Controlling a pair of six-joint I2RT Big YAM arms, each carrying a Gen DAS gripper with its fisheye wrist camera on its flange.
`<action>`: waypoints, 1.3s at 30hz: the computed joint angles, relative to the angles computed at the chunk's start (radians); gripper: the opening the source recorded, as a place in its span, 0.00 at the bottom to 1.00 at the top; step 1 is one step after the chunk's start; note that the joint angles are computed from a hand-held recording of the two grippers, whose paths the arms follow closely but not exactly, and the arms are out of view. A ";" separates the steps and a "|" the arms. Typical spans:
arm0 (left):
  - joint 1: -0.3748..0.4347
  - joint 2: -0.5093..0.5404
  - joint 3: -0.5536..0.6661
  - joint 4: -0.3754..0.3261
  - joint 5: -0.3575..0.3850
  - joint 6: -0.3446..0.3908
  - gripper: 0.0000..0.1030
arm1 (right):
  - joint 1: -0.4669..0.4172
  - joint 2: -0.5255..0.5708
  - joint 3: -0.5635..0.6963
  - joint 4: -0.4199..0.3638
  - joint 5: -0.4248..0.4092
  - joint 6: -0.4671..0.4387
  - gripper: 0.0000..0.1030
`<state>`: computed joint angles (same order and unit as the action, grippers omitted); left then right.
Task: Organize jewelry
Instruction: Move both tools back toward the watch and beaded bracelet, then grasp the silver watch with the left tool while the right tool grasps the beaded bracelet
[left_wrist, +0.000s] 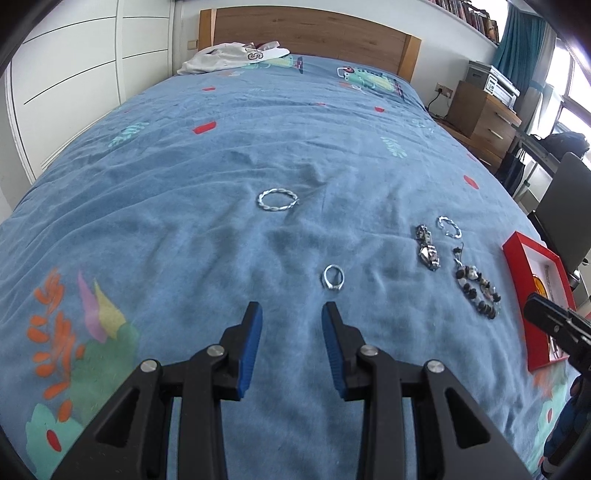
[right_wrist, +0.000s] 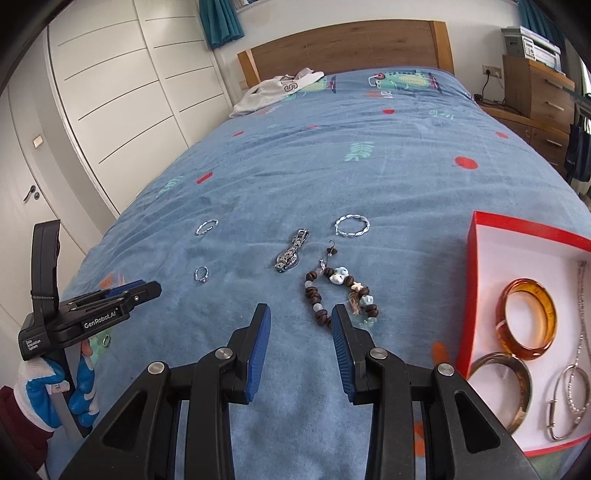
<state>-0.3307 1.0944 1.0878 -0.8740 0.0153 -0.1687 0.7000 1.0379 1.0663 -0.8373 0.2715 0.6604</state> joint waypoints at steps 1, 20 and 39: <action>-0.003 0.008 0.003 0.007 0.001 -0.001 0.31 | -0.004 0.005 -0.001 0.008 -0.007 -0.003 0.33; -0.017 0.083 0.009 0.101 0.030 -0.015 0.31 | -0.053 0.076 -0.004 0.116 -0.065 -0.053 0.33; -0.080 0.164 0.089 0.116 0.128 -0.019 0.31 | -0.116 0.058 -0.039 0.119 -0.076 -0.084 0.52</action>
<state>-0.4112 1.2583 1.1764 -0.7583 0.1432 -0.1881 0.5835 1.0964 1.0274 -0.7181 0.1956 0.5764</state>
